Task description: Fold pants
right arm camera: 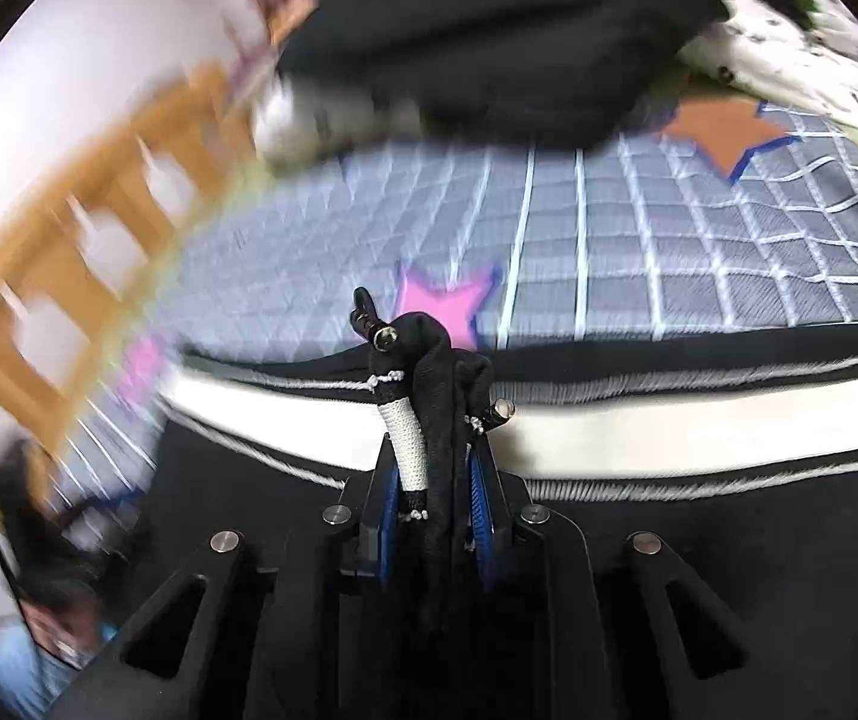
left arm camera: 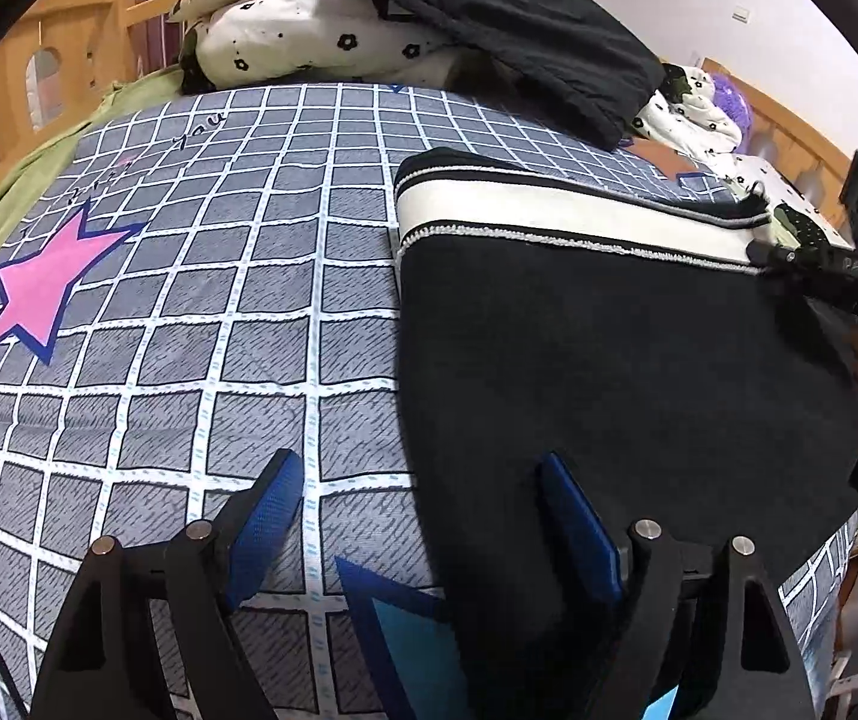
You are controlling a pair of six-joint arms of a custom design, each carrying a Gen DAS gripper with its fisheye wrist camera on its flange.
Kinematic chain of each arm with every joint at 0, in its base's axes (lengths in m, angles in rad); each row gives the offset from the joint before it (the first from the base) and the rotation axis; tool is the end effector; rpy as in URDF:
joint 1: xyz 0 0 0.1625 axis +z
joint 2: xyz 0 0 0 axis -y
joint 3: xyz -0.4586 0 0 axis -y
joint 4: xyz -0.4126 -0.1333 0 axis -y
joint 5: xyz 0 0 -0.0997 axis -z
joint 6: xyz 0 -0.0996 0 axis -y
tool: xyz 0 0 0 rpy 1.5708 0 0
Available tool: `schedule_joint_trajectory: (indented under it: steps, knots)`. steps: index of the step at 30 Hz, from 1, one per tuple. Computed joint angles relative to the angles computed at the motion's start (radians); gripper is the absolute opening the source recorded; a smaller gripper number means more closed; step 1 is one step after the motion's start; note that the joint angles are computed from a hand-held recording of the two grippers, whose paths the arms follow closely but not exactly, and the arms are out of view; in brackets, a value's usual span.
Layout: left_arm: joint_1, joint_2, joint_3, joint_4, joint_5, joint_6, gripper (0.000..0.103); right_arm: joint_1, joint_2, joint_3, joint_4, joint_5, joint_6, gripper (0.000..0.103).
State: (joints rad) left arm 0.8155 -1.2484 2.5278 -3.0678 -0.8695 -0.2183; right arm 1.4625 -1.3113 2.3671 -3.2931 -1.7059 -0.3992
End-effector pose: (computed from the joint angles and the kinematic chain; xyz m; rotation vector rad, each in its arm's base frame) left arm -0.1150 -0.4104 0.1495 0.5752 2.4725 -0.6789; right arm 0.0694 -0.4705 0.2307 0.3310 -2.6988 0.8647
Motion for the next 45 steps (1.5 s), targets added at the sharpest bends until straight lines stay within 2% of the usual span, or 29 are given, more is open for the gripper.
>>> schedule_joint_trajectory:
  steps: [1,2,4,5,7,8,9,11,14,16,17,18,19,22,23,26,28,30,33,35,36,37,38,39,40,42,43,45]
  knots:
    - [0.002,0.006,-0.006,0.002,-0.001,-0.005,0.082,-0.014,0.004,0.0,0.006,0.006,0.005,0.022]
    - [0.003,0.012,-0.013,0.005,-0.003,-0.012,0.082,-0.015,0.027,-0.01,0.013,-0.029,0.0,0.024]
    - [0.002,0.018,-0.025,0.023,0.0,-0.026,0.082,0.023,0.106,-0.019,-0.037,-0.19,-0.034,0.026]
    - [-0.001,0.018,-0.032,0.041,0.006,-0.034,0.082,0.051,0.107,-0.011,-0.068,-0.232,-0.055,0.029]
    - [-0.009,0.01,-0.033,0.066,0.017,-0.05,0.082,0.096,0.094,-0.01,-0.054,-0.307,-0.063,0.032]
    - [-0.014,0.003,-0.031,0.079,0.025,-0.063,0.082,0.112,0.071,0.01,-0.075,-0.332,-0.062,0.034]
    - [-0.014,-0.003,-0.03,0.084,0.028,-0.07,0.082,0.12,0.043,0.039,-0.108,-0.341,-0.058,0.04]
    - [-0.01,-0.018,-0.027,0.089,0.024,-0.087,0.082,0.114,-0.026,0.107,-0.152,-0.328,-0.045,0.052]
    - [0.0,-0.039,-0.028,0.088,0.003,-0.105,0.081,0.09,-0.152,0.226,-0.261,-0.358,-0.043,0.054]
    - [-0.001,-0.037,-0.028,0.066,0.005,-0.103,0.08,0.065,-0.246,0.311,-0.37,-0.415,-0.044,0.061]
    - [-0.004,-0.033,-0.028,0.051,0.009,-0.093,0.08,0.042,-0.287,0.346,-0.412,-0.418,-0.047,0.066]
    - [-0.008,-0.027,-0.032,0.042,0.016,-0.085,0.08,0.011,-0.335,0.376,-0.437,-0.411,-0.048,0.07]
    - [-0.01,-0.023,-0.035,0.038,0.02,-0.08,0.08,-0.048,-0.41,0.405,-0.436,-0.379,-0.052,0.072]
    - [0.0,0.001,-0.063,0.036,0.011,-0.054,0.08,-0.274,-0.64,0.445,-0.298,-0.233,-0.058,0.075]
    - [0.008,0.008,-0.075,0.041,0.0,-0.042,0.08,-0.339,-0.682,0.444,-0.256,-0.181,-0.061,0.075]
    - [0.041,0.037,-0.114,0.043,-0.018,-0.016,0.08,-0.536,-0.756,0.441,-0.186,0.027,-0.053,0.075]
    - [0.08,0.043,-0.145,0.064,-0.082,-0.003,0.079,-0.606,-0.725,0.432,-0.21,0.126,-0.042,0.075]
    - [0.113,0.051,-0.171,0.079,-0.138,0.004,0.075,-0.582,-0.606,0.411,-0.298,0.106,-0.017,0.075]
    - [0.148,0.079,-0.198,0.05,-0.183,0.02,0.073,-0.542,-0.481,0.346,-0.327,0.05,0.036,0.074]
    - [0.163,0.103,-0.216,0.02,-0.212,0.045,0.072,-0.555,-0.446,0.322,-0.342,0.092,0.04,0.072]
    - [0.168,0.113,-0.226,0.016,-0.222,0.055,0.065,-0.55,-0.426,0.307,-0.352,0.099,0.036,0.066]
    - [0.172,0.116,-0.233,0.016,-0.233,0.059,0.051,-0.538,-0.413,0.291,-0.351,0.092,0.04,0.059]
    - [0.183,0.122,-0.249,0.03,-0.272,0.063,0.041,-0.516,-0.402,0.277,-0.351,0.064,0.056,0.04]
    - [0.19,0.123,-0.265,0.062,-0.302,0.059,0.027,-0.486,-0.385,0.265,-0.372,0.011,0.073,0.027]
    - [0.18,0.121,-0.263,0.053,-0.292,0.056,0.019,-0.472,-0.382,0.262,-0.384,-0.004,0.075,0.021]
    - [0.16,0.108,-0.251,0.027,-0.292,0.08,0.013,-0.417,-0.378,0.271,-0.465,-0.027,0.056,0.014]
    - [0.138,0.101,-0.242,0.009,-0.274,0.088,0.012,-0.366,-0.382,0.275,-0.498,-0.056,0.033,0.013]
    - [0.118,0.082,-0.243,-0.003,-0.284,0.079,0.012,-0.241,-0.334,0.262,-0.586,-0.165,-0.027,0.012]
